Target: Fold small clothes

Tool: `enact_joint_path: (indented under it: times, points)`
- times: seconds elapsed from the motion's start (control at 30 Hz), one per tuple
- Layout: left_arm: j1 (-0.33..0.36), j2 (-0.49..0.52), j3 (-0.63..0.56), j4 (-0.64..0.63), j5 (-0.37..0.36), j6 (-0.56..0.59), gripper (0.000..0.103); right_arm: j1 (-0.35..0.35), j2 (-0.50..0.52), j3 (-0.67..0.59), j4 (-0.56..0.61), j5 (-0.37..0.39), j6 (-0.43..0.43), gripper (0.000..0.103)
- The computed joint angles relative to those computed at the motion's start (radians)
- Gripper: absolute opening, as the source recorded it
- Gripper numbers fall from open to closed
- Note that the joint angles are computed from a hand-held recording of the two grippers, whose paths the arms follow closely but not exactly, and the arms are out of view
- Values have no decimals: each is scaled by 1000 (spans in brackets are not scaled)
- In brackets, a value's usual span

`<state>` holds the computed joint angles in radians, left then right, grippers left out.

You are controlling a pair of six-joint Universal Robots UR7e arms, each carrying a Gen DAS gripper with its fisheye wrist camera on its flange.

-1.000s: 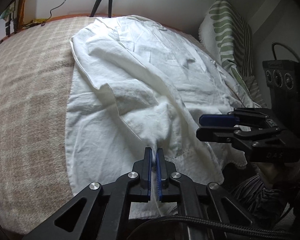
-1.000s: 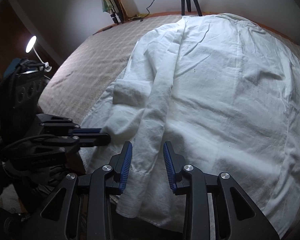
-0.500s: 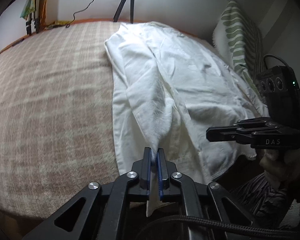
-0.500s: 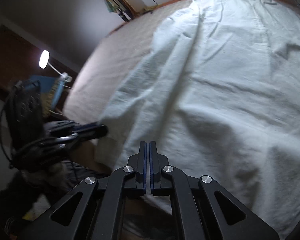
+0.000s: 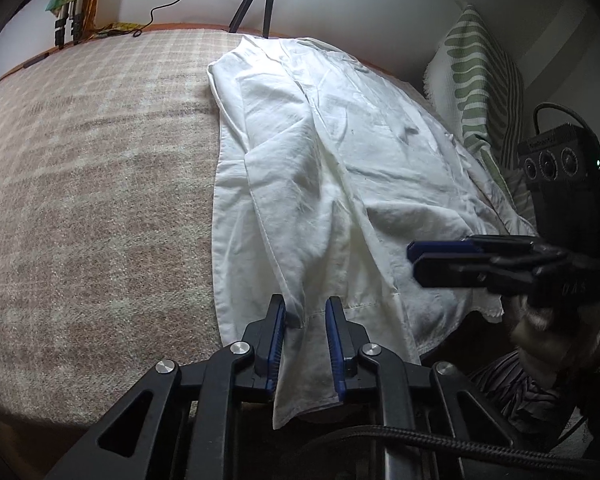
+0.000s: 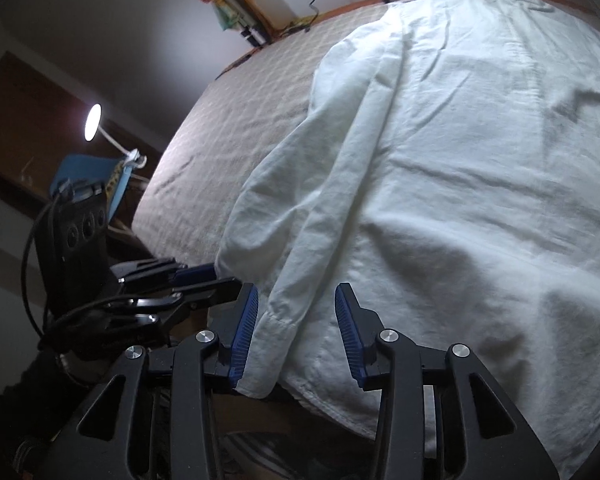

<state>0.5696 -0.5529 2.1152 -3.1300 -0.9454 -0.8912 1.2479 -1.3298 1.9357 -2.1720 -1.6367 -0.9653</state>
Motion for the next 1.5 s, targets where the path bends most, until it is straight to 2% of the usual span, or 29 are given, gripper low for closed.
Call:
enact_joint_path:
  times: [0.07,0.13,0.17,0.27,0.37,0.47,0.53,0.6,0.63,0.67,0.77,0.83,0.93,1.1,1.2,1.3,1.37,1.4,1.5]
  points:
    - [0,-1,2,-11,-5,1,13,16,19,9,-19,-27,-5,38]
    - [3,-5,3,-24,-16,-1,9,23,34,11,-12,-48,2,12]
    - [3,-7,3,-31,-23,-2,6,26,40,14,-9,-58,11,4]
    - [-7,-11,3,-33,-15,-4,6,21,20,28,-11,-51,17,3]
    - [-15,-3,-19,74,7,-18,7,1,-22,18,4,-24,-18,2]
    - [-10,16,-37,126,-17,-25,7,11,-29,57,-102,-90,-47,2]
    - [-25,14,-34,141,5,-27,9,21,-25,87,-171,-147,-66,4]
    - [-55,-1,-20,158,54,-46,20,41,-34,127,-251,-187,-124,7]
    - [-70,-8,-8,157,82,-59,30,47,-44,143,-277,-181,-150,8]
    - [-83,-15,7,150,107,-73,35,50,-61,157,-295,-157,-181,9]
    - [-100,-37,46,137,153,-125,40,56,-84,151,-288,-97,-196,18]
    - [-84,-44,66,108,149,-151,43,59,-80,117,-249,-46,-184,18]
    - [-53,-35,76,46,115,-162,46,97,-53,68,-221,-13,-160,18]
    - [-33,-12,85,-32,86,-152,46,177,25,-23,-179,-13,-165,30]
    - [-21,8,83,-79,57,-142,45,239,113,-59,-208,-53,-121,30]
    - [-19,21,86,-130,47,-121,43,270,185,-97,-241,-105,-99,30]
    - [-10,27,89,-175,22,-96,33,282,239,-135,-234,-132,-60,30]
    - [-7,31,87,-182,16,-89,32,289,269,-153,-241,-150,-35,30]
    - [5,40,79,-209,-12,-66,21,306,332,-178,-290,-202,-20,30]
